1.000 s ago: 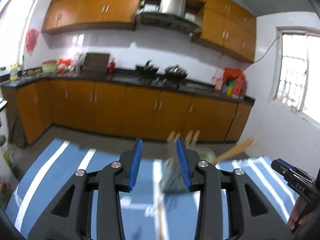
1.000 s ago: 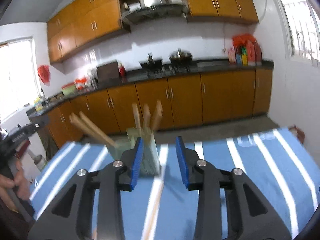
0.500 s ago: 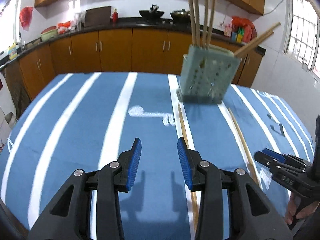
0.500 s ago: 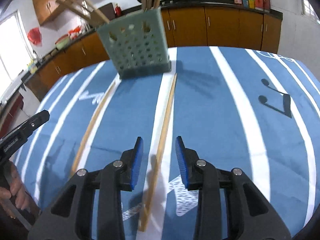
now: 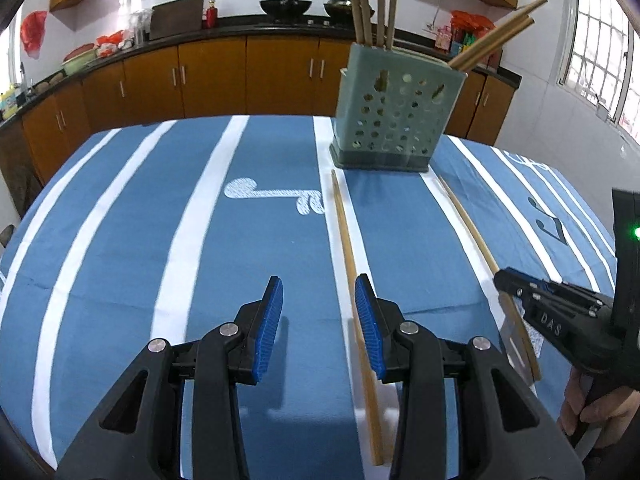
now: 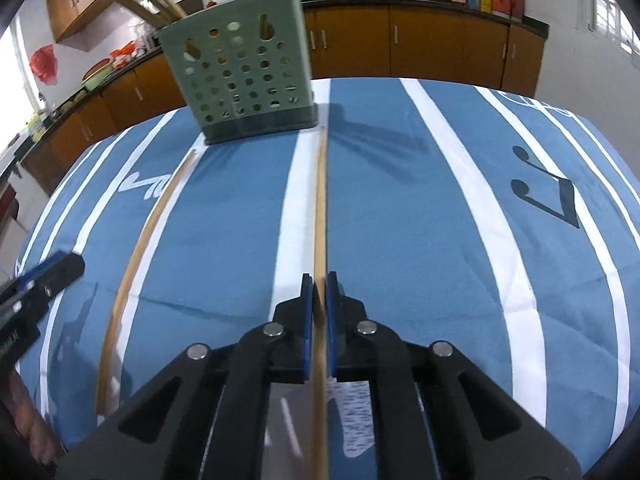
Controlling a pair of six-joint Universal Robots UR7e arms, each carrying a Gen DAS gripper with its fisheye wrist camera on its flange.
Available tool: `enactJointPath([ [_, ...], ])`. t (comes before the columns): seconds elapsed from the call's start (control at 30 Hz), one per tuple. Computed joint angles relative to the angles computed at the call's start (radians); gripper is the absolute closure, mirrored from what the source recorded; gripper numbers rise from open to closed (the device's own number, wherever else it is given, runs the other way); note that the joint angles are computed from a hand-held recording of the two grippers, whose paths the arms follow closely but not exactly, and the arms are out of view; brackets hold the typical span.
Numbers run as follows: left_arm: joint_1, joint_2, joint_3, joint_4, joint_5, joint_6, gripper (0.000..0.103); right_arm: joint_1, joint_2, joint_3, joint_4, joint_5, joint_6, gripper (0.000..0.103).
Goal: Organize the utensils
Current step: 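Move both open tools back down to the remaining chopsticks, then close the right tool on a chopstick while the left tool grasps another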
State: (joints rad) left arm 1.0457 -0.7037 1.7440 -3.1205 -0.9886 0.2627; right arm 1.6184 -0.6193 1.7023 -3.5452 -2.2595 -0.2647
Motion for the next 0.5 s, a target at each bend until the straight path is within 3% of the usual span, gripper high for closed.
enactJointPath([
  [0.4, -0.001, 0.027, -0.027, 0.098, -0.015, -0.03, 0.065, -0.047, -0.065, 0.018, 0.032, -0.009, 0.106, 0.095],
  [0.5, -0.005, 0.04, -0.034, 0.116, -0.001, -0.025, 0.072, -0.05, -0.067, 0.017, 0.032, -0.003, 0.099, 0.095],
])
